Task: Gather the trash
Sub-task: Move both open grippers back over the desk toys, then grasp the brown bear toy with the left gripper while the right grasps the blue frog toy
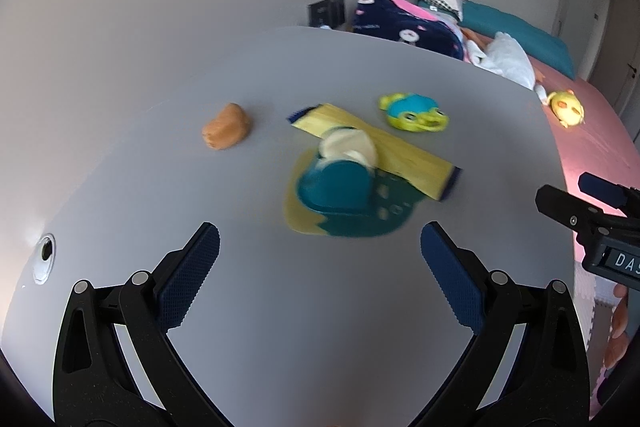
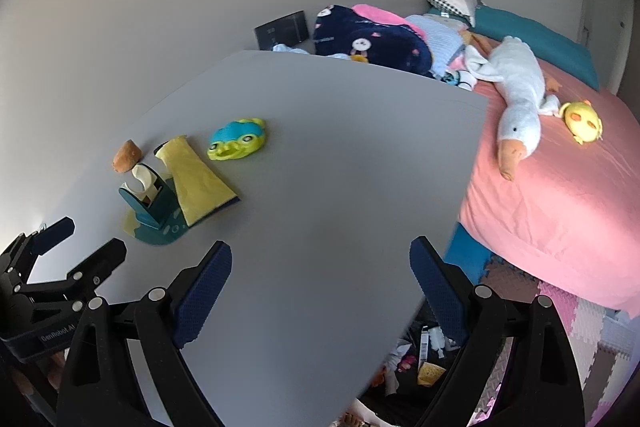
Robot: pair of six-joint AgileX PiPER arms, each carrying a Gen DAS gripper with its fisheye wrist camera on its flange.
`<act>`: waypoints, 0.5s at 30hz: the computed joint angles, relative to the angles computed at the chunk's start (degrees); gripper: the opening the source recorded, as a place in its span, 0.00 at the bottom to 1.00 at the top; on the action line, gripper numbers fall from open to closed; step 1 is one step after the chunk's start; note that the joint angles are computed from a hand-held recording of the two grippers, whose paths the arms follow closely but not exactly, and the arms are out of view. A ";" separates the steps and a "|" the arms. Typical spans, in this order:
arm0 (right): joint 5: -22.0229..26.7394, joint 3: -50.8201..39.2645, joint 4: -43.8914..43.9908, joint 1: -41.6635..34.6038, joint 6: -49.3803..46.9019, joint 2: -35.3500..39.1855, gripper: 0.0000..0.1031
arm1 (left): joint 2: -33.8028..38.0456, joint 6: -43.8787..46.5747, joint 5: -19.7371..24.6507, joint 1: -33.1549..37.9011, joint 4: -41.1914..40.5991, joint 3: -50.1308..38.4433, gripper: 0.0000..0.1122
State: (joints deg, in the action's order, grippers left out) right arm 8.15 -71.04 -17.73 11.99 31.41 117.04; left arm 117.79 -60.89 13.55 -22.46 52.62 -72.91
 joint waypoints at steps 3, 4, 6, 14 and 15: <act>1.25 -3.42 9.74 0.35 -9.83 2.04 0.88 | 0.07 2.58 -0.38 1.84 -2.16 -0.40 0.87; 1.66 -4.34 9.45 0.61 -9.59 2.56 0.88 | 0.12 3.08 -0.35 2.28 -2.46 -0.58 0.87; 2.67 -6.81 11.41 1.10 -11.80 3.86 0.88 | 0.29 4.31 -0.33 3.36 -3.23 -1.09 0.87; 7.72 -18.72 19.78 2.04 -19.55 10.40 0.88 | 2.52 7.32 0.41 6.97 -5.21 -5.68 0.87; 8.40 -20.33 20.19 2.11 -19.88 11.34 0.88 | 3.19 9.18 0.49 7.41 -6.93 -6.68 0.87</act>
